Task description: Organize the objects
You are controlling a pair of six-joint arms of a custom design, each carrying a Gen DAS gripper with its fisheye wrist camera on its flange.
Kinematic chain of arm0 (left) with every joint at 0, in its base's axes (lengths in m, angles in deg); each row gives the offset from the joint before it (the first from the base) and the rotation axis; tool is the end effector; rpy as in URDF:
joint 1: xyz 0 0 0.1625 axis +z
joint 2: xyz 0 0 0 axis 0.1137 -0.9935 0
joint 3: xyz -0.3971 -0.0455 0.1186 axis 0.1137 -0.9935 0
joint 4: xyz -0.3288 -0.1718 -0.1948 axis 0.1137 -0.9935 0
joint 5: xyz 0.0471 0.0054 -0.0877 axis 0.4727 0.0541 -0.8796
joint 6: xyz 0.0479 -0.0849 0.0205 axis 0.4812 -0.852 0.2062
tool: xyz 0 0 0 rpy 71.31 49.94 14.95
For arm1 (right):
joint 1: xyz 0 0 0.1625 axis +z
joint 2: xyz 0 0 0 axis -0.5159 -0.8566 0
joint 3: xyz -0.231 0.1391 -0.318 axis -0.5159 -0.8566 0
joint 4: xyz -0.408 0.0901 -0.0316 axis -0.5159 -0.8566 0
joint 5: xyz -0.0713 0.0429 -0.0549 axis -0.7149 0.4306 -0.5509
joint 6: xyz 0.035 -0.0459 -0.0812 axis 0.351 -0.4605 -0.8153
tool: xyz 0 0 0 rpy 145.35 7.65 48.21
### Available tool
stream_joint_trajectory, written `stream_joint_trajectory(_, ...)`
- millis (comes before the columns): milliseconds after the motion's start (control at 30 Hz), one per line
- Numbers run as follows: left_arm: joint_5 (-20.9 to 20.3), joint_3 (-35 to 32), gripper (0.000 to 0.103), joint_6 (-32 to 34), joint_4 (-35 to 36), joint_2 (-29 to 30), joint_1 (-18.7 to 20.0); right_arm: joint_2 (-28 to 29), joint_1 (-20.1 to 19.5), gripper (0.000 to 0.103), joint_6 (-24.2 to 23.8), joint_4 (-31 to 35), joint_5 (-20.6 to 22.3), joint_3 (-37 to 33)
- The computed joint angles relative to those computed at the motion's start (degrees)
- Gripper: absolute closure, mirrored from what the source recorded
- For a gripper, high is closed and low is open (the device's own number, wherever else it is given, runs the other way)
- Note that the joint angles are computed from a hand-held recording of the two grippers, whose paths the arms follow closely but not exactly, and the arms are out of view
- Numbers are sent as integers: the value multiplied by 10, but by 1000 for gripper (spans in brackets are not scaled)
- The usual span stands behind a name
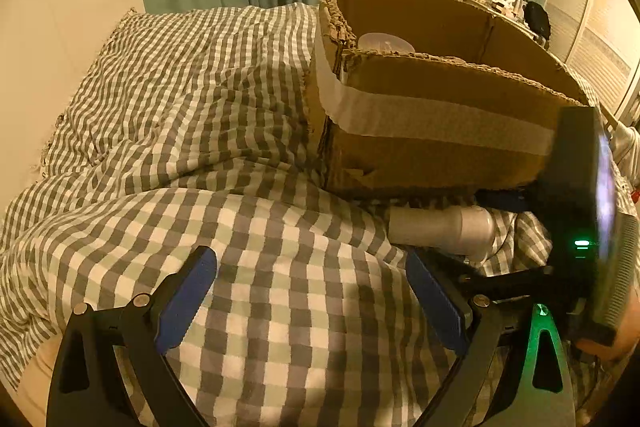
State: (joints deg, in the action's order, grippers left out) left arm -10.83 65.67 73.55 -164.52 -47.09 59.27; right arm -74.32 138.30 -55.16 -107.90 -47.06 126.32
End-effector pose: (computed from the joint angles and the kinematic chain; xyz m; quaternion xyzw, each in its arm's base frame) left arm -0.0378 -0.6048 0.2346 0.0475 0.8727 -0.3122 0.3724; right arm 0.2869 -0.6662 -0.0329 0.4736 -0.8096 0.0942 0.3338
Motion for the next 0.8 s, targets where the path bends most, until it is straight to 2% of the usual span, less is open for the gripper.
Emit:
stream_joint_trajectory(67, 0, -2, 5, 1, 1, 1, 1, 13, 1, 42, -2, 12, -11, -15)
stream_joint_trajectory(167, 0, -2, 5, 0, 3, 1, 1, 11, 4, 51, 1, 6, -12, -9)
stream_joint_trajectory(300, 2, 5, 5, -11, 4, -9, -3, -22, 13, 51, 17, -25, -8, 36)
stream_joint_trajectory(400, 3, 16, 5, -19, 4, -25, -12, -64, 22, 52, 48, -39, 4, 79)
stream_joint_trajectory(500, -4, 15, 5, -25, 14, -42, -22, -102, 39, 52, 60, -62, 8, 113)
stream_joint_trajectory(600, -10, 5, 5, -15, 9, -54, -39, -154, 50, 52, 72, -71, 29, 141)
stream_joint_trajectory(667, -13, -10, 5, -2, 5, -58, -52, -151, 65, 52, 90, -74, 38, 121)
stream_joint_trajectory(800, -26, -57, 5, 30, -1, -50, -65, -162, 70, 51, 156, -17, 74, 57)
